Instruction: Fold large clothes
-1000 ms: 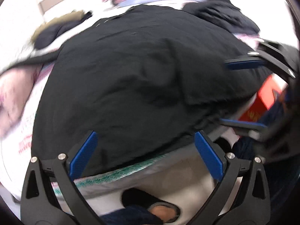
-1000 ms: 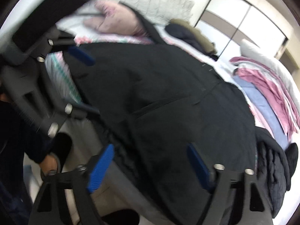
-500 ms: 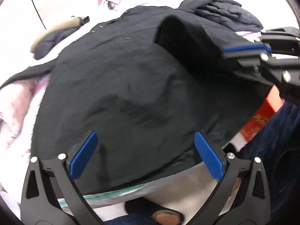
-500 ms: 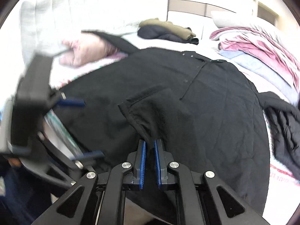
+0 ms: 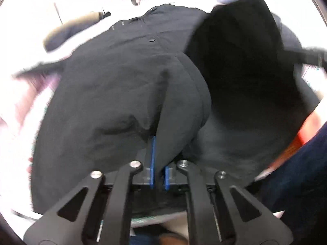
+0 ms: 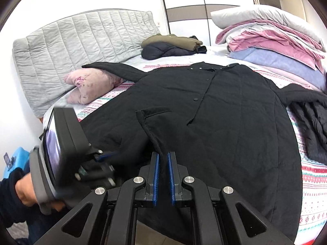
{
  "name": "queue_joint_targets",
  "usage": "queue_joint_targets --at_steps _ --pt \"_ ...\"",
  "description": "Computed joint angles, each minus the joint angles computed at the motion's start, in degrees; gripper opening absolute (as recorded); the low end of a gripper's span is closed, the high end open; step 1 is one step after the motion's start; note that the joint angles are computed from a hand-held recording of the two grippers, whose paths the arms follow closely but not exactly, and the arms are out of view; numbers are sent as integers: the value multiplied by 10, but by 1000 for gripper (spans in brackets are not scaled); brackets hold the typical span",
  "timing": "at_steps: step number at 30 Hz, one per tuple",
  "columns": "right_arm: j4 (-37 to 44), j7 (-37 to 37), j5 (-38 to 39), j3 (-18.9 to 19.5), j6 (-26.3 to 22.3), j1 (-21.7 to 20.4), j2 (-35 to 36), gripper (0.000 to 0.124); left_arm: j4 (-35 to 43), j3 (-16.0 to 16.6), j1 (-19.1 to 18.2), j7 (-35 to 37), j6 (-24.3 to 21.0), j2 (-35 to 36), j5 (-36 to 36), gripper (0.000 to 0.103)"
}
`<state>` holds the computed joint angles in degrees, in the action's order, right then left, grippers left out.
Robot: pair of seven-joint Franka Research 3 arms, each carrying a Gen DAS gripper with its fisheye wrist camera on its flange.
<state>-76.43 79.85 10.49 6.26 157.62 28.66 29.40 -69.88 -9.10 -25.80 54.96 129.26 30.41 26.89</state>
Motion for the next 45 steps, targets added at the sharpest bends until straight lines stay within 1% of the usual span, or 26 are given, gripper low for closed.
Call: queue_joint_targets --at_steps 2,4,7,10,12,15,17,20,22,24,27,28,29,30,31,32,33,34,35,36,37,39,40,42,44,45 --pt "-15 -33 16 19 10 -14 -8 9 -39 -5 22 -22 35 -30 -29 7" --pt "-24 -80 35 41 0 -27 -13 9 -98 -15 50 -38 100 -70 -60 7" --pt "-34 -141 36 49 -26 -25 -18 9 -166 -37 86 -20 187 -114 -116 7" --pt "-45 -180 25 44 -53 -10 -22 9 -178 -44 92 -4 214 -120 -133 7" --pt "-39 -190 9 35 -84 3 -17 9 -193 -66 110 40 241 -123 -180 7" --pt "-25 -189 -11 22 -133 16 -8 12 -179 -96 119 129 229 -116 -233 14" --pt "-23 -212 8 34 -152 7 -9 13 -168 -112 121 189 200 -110 -264 37" --pt "-50 -249 50 50 -141 -10 -31 22 -165 -135 133 268 175 -106 -341 48" --pt "-72 -255 66 48 -121 -13 -47 47 -165 -120 119 273 161 -109 -340 49" --pt "-93 -233 57 33 -90 -5 -60 61 -159 -92 97 239 153 -109 -307 50" --pt "-88 -170 37 8 -65 3 -57 62 -170 -58 88 168 156 -121 -272 51" --pt "-77 -123 17 -11 -58 12 -50 62 -177 -43 85 130 162 -127 -248 55" --pt "-66 -82 1 -26 -57 17 -45 62 -192 -16 76 60 165 -140 -199 64" --pt "-60 -20 -19 -50 -50 23 -42 62 -197 8 67 -37 147 -151 -118 68" --pt "-57 52 -37 -76 -45 27 -41 63 -196 53 38 -137 100 -161 -33 70" --pt "-58 108 -52 -94 -44 30 -42 63 -191 78 24 -214 36 -169 32 70" --pt "-59 196 -77 -130 -52 38 -43 64 -195 83 27 -251 2 -177 59 70" --pt "-59 268 -104 -159 -67 47 -45 64 -220 95 34 -290 -13 -197 62 70" --pt "-66 345 -133 -191 -93 55 -51 64 -249 88 54 -316 4 -216 55 70" --pt "-75 389 -140 -203 -112 51 -58 64 -298 88 77 -345 49 -244 24 70" --pt "-91 410 -117 -196 -120 32 -68 64 -338 87 96 -363 95 -264 -15 69" --pt "-128 388 -41 -154 -111 -21 -89 64 -379 76 122 -350 153 -277 -93 69" --pt "-135 375 -23 -139 -115 -38 -94 64 -398 67 135 -312 179 -281 -148 69" --pt "-142 364 -17 -120 -133 -59 -98 64 -409 47 153 -237 203 -277 -237 65" --pt "-133 284 63 -65 -154 -110 -93 64 -407 24 165 -190 222 -271 -285 63" --pt "-131 252 97 -42 -164 -130 -90 63 -399 15 167 -196 220 -265 -273 62"
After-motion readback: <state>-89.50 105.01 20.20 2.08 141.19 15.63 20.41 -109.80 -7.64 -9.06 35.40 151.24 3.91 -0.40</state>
